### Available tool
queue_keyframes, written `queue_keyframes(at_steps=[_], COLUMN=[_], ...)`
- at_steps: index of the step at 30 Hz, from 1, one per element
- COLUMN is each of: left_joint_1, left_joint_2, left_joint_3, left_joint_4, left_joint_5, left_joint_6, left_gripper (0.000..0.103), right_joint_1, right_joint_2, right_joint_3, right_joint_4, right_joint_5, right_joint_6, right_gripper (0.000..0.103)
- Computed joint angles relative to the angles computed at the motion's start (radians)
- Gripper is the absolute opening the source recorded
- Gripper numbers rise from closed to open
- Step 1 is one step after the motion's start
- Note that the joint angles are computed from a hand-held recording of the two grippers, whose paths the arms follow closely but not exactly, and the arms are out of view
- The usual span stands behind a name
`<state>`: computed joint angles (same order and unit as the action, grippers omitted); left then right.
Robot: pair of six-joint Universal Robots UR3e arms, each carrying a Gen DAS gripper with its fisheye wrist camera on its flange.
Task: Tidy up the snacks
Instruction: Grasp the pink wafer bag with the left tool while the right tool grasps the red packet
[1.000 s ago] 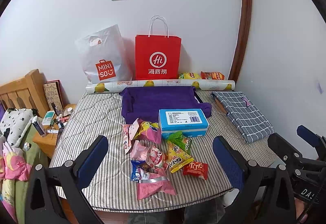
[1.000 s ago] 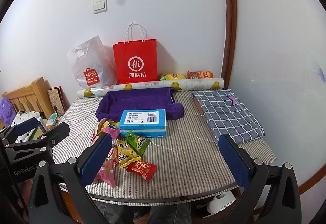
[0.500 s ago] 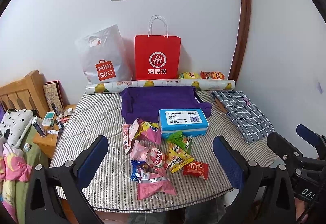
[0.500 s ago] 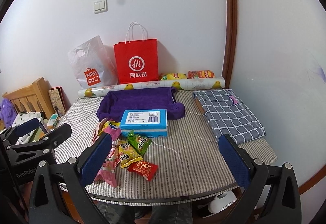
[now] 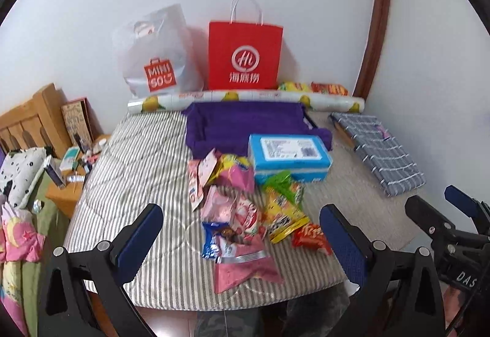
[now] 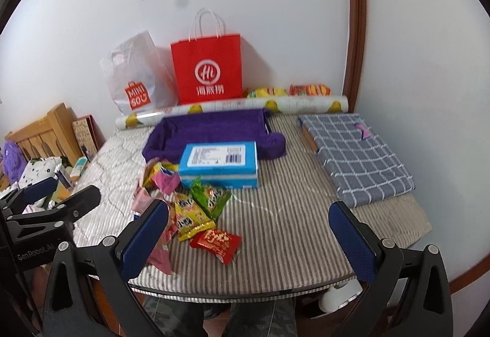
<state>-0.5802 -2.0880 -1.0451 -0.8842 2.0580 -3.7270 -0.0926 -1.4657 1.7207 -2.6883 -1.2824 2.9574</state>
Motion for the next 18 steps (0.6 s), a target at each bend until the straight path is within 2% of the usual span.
queue_keyframes(at_steps=[11,15,18], left_joint_1=[0.076,0.096,0.097], left_joint_2=[-0.047,-0.082,-0.125], left_joint_3=[-0.17,-0.178,-0.143], left_joint_4=[0.074,0.096,0.08], left_joint_5=[-0.143,-0.203,-0.214], left_joint_6=[-0.025,-0.024,-0.018], left_gripper=[0.103,0.103,0.102], right_joint_1=[0.024,0.024,0.031], right_joint_2=[0.231,0.286,0.324], right_joint_3=[-0.068,-0.085,-0.106], right_joint_4=[-0.013,-0.024,-0.019], right_joint_5=[-0.05,-0.042,-0.04], right_joint_6=[0.017,0.015,0.012], right_gripper=[0.103,0.103,0.103])
